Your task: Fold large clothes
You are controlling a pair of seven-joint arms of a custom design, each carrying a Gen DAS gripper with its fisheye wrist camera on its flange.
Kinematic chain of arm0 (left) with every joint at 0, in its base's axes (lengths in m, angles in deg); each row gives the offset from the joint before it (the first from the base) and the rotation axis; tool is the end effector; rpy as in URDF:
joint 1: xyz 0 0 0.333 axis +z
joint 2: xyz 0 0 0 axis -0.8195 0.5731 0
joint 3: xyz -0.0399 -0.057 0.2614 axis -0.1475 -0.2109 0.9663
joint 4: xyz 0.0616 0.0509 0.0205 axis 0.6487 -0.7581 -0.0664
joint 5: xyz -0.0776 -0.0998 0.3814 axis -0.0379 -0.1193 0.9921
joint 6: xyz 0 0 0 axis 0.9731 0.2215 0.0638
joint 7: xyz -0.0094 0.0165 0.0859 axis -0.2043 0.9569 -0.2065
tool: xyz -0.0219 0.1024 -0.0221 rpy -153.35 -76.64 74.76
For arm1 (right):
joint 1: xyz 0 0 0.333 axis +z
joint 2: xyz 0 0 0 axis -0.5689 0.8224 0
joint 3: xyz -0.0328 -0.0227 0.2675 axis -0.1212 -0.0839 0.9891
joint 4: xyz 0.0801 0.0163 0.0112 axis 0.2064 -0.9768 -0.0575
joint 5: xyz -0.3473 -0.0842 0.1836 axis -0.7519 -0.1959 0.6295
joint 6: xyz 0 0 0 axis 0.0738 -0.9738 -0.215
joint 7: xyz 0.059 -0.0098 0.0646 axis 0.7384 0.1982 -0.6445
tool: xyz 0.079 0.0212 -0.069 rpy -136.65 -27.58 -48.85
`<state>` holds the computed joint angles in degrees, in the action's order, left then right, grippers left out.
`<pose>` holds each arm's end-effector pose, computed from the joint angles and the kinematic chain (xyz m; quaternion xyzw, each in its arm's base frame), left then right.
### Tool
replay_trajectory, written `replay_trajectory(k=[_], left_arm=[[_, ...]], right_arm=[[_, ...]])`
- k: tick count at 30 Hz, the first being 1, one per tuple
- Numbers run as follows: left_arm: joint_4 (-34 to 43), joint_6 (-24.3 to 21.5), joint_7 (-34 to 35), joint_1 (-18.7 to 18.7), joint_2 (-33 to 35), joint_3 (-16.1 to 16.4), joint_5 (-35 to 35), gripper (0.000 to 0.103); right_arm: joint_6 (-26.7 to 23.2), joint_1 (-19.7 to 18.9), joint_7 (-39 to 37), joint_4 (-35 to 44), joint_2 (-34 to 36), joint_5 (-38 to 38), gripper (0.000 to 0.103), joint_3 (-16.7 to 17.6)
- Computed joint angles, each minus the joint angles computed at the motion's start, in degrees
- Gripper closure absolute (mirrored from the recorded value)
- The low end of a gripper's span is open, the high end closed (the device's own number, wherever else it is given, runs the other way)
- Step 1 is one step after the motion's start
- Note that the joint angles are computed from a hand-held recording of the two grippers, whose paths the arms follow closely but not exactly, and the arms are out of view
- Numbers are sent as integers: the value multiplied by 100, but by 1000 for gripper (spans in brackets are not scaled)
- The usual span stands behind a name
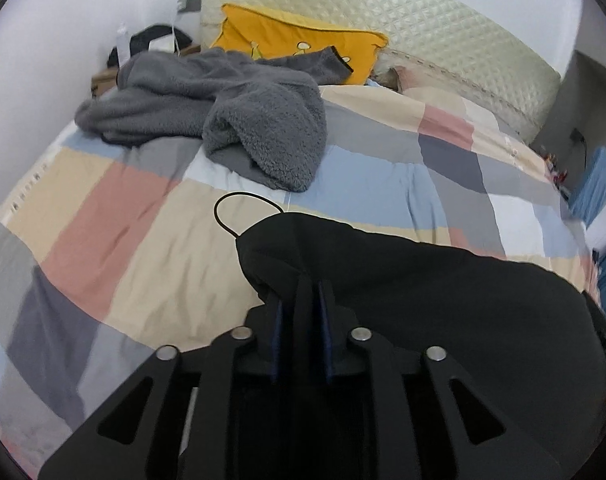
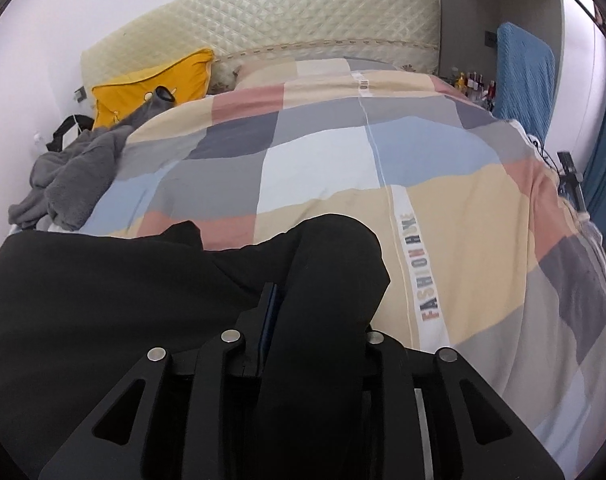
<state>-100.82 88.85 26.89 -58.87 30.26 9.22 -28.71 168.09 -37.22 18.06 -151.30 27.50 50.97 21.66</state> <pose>0.6387 -0.1312 0.3778 -0.7492 0.5664 -0.2533 0.2319 0.6528 -0.0819 0.3528 -0.6385 0.6763 -0.2136 0.2990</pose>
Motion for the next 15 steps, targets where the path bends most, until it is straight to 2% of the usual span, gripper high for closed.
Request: replay_trajectory(k=[1,2,3,4,5,6,9,12,15], left_arm=[[-37,29,-69,-33,-58,24,85,62],[-127,77,-215,-82,-169,65,225,50],[-234,164,-532,-174,-302,158,534,28],[-314,289,-1024,-296,-422,297,1062,19],[-368,342,-1382,-354,-514,359,1481,19],[-400,304,-1668,-399,-614,375,1868,19],[-450,216,-1922,-361,-801,223,2375,19],[-462,157,-1913,-320,-907,63,2473,19],[-543,217,-1890,-308,-1131,-66,2482,19]], right_arm=[[-97,-74,-41,15,-36,142,76,60],[-199,-213,-201,13,-105,430,69,175],[-246,-252,-263,-2,-161,586,64,201],[-253,-251,-294,-13,-195,681,47,202],[-196,-307,-454,-82,-295,950,28,268],[-141,-323,-581,-133,-365,1144,21,293],[-13,-256,-721,-284,-593,1422,18,245],[422,-109,-777,-550,-912,1487,18,174],[738,-67,-1318,-820,-1388,2089,17,216]])
